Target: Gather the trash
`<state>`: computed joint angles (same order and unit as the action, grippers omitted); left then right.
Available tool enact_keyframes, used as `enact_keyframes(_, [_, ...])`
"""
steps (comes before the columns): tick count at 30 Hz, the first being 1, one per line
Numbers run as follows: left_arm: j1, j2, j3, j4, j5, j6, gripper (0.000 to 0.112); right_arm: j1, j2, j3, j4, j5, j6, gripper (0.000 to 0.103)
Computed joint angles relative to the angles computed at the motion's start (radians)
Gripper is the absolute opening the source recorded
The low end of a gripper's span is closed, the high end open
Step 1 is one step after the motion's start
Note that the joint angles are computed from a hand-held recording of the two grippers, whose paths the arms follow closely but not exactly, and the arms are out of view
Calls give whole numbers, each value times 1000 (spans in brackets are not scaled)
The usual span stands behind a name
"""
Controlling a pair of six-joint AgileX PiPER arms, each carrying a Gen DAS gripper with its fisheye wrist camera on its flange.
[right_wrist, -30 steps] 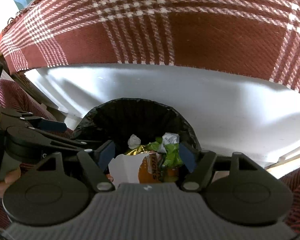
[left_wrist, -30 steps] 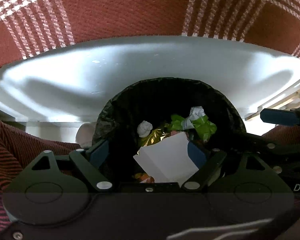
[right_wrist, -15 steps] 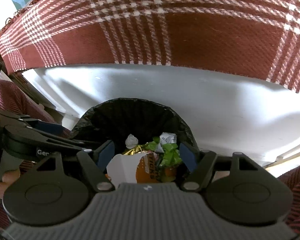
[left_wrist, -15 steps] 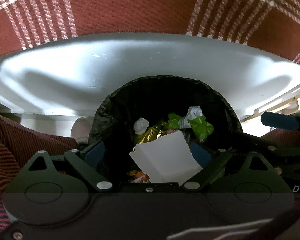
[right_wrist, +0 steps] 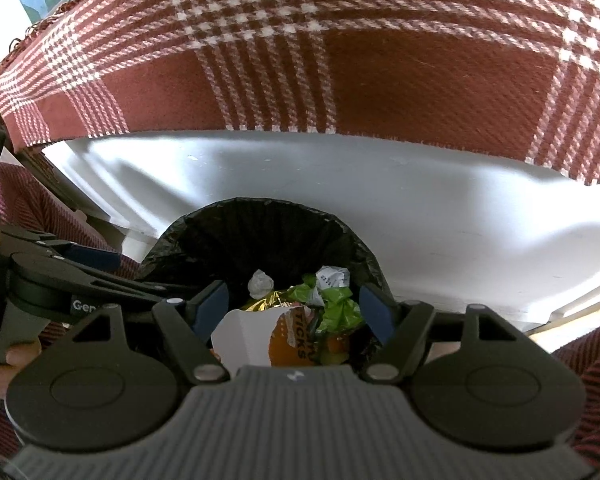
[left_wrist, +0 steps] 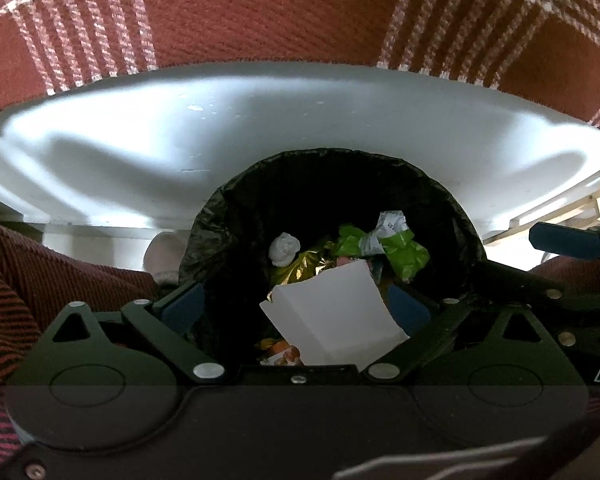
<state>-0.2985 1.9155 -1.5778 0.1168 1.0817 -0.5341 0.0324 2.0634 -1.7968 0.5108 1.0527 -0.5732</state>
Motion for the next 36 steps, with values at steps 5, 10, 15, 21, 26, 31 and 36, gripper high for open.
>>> enact_keyframes(5, [-4,1,-1,5,0,-5,99,-1,1,-2,0,2,0,82])
enact_keyframes(10, [-10,1,0,17,1,-1,98,-2,2,-2,2,2,-3,83])
enact_keyframes(15, [-13,0,3,23,-4,0,98,-3,2,-2,2,3,-5,83])
enact_keyframes(21, [-13,-5,8,26,-8,2,98,-3,2,-2,1,1,-3,83])
enact_keyframes(26, [-15,-5,7,29,-9,-4,98,-3,3,-4,1,3,-3,83])
enact_keyframes(31, [-12,-10,12,25,-14,-1,99,-4,2,-1,2,2,-4,83])
enact_keyframes(36, [-16,-16,20,33,-22,-9,98,-6,5,-7,1,4,-5,83])
